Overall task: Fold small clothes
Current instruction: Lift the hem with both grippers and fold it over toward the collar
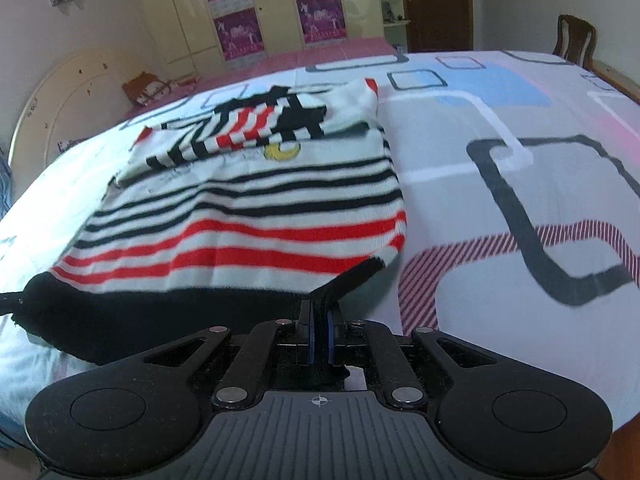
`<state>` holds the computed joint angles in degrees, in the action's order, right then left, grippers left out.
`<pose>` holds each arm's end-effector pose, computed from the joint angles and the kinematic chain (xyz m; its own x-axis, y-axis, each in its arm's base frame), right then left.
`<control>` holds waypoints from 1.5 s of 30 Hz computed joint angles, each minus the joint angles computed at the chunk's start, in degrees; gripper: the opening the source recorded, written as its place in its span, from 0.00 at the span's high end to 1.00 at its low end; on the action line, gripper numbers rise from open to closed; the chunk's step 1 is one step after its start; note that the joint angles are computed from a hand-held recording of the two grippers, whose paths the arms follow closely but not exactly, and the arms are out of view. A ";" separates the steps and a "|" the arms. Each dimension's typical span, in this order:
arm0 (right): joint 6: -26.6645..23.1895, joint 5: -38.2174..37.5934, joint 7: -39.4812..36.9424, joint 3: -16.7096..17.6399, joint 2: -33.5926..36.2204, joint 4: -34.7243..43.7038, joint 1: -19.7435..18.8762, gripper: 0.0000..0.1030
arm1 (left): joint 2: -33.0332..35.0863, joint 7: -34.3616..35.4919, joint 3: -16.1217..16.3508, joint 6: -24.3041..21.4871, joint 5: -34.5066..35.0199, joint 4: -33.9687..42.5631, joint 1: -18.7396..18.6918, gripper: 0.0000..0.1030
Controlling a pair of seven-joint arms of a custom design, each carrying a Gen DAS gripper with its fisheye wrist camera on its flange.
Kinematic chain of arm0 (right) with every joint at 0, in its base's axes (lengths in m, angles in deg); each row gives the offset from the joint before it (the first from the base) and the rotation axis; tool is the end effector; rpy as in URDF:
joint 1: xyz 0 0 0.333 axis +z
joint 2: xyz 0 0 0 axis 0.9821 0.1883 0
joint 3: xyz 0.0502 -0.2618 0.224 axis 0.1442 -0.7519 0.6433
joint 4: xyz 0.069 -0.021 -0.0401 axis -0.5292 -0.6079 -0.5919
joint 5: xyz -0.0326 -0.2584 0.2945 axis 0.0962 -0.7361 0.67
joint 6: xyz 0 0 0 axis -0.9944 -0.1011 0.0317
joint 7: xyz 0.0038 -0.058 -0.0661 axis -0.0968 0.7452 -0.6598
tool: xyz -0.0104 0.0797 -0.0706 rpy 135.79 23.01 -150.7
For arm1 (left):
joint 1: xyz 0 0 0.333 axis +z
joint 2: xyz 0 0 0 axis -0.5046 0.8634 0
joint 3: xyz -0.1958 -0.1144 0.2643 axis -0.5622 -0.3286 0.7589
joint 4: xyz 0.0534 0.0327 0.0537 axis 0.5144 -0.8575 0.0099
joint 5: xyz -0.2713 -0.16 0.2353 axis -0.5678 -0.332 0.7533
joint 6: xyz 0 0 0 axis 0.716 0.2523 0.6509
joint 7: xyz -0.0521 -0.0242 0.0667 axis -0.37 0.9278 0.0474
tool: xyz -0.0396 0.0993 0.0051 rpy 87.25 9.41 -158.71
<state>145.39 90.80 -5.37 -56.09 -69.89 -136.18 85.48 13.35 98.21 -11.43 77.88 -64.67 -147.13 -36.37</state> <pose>0.4759 -0.0033 0.5667 0.3435 -0.9172 -0.2018 -0.7557 -0.1424 -0.6392 0.4031 -0.1462 0.5433 0.2056 -0.9340 0.2921 -0.6658 -0.3522 -0.6577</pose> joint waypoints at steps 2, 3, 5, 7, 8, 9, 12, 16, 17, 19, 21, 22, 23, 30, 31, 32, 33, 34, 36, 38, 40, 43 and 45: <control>-0.08 1.79 -0.80 -0.59 0.95 1.51 0.68 0.95 | 0.66 -0.31 -0.53 0.76 1.09 1.00 1.17 0.92; 0.01 2.74 -1.50 -0.78 1.47 2.27 1.02 0.95 | 1.14 -0.64 -0.94 0.99 1.81 1.68 1.97 0.92; 0.03 4.68 -3.01 -1.06 2.97 4.30 1.60 0.95 | 1.96 -1.23 -1.23 1.06 2.63 2.81 2.86 0.92; -0.01 6.66 -4.01 -1.11 4.62 6.43 1.88 0.95 | 3.07 -1.03 -0.76 1.37 2.98 4.03 3.08 0.92; -0.08 7.80 -4.35 -1.10 5.48 7.54 1.96 0.95 | 3.62 -1.05 -0.61 1.64 3.16 4.62 3.31 0.92; -0.26 8.79 -4.47 -1.01 6.48 8.80 1.97 0.95 | 4.30 -1.28 -0.51 2.16 3.31 5.25 3.67 0.92; -1.03 11.08 -5.03 -0.53 9.36 12.53 1.68 0.95 | 6.34 -2.62 -0.77 3.84 4.44 7.23 5.40 0.92; -0.75 12.80 -6.16 0.66 13.69 17.72 1.05 0.95 | 9.86 -4.75 -1.88 5.36 8.06 10.88 8.78 0.92; -0.70 13.21 -6.27 0.95 14.86 19.10 0.83 0.95 | 10.72 -5.57 -2.23 5.62 9.25 11.75 9.64 0.92; -0.59 13.83 -6.09 1.64 17.38 22.09 0.39 0.95 | 12.82 -7.01 -2.41 6.17 11.36 13.78 10.86 0.92; -0.68 14.20 -5.67 2.35 20.08 25.35 -0.16 0.95 | 15.12 -8.46 -2.45 6.55 13.83 16.11 11.90 0.92; -0.60 14.35 -5.44 2.75 21.41 26.93 -0.45 0.95 | 16.19 -9.05 -2.17 6.77 14.80 17.19 12.07 0.92; -0.60 14.38 -5.02 3.15 22.93 28.79 -0.76 0.95 | 17.37 -9.64 -1.90 6.90 15.79 18.41 12.17 0.92; -1.02 12.97 -2.47 6.21 32.25 40.32 -2.71 0.95 | 24.93 -13.72 1.29 6.02 22.75 27.79 10.79 0.92; -1.23 12.51 -1.82 6.59 33.54 41.97 -2.96 0.95 | 25.98 -13.22 2.02 5.86 22.40 29.06 10.27 0.92; -1.59 11.99 -1.02 6.95 35.10 44.04 -3.22 0.95 | 27.12 -12.41 2.70 5.63 21.70 30.45 9.79 0.92; -1.77 11.58 -0.47 7.34 36.21 45.48 -3.50 0.95 | 28.05 -12.48 3.28 5.33 21.77 31.62 9.33 0.92; -2.04 10.86 0.49 7.65 37.80 47.62 -3.65 0.95 | 29.31 -12.00 3.86 5.05 21.29 33.13 8.96 0.92; -2.65 9.20 2.51 8.26 40.99 51.97 -3.90 0.95 | 31.52 -10.68 4.88 4.49 20.19 35.76 8.27 0.92; -3.60 7.07 4.94 8.77 44.57 56.92 -4.02 0.95 | 33.58 -9.67 5.80 3.97 19.21 38.09 7.65 0.92; -5.10 5.05 7.89 9.30 48.38 62.36 -4.22 0.95 | 35.72 -9.68 6.97 2.96 19.88 40.70 6.81 0.92; -7.75 2.01 13.54 10.00 55.06 72.16 -4.29 0.95 | 38.77 -8.91 8.16 1.45 19.49 44.34 6.16 0.92; -10.02 -0.65 17.41 10.25 60.21 80.03 -3.99 0.95 | 40.58 -7.91 8.57 0.30 18.45 46.48 6.01 0.92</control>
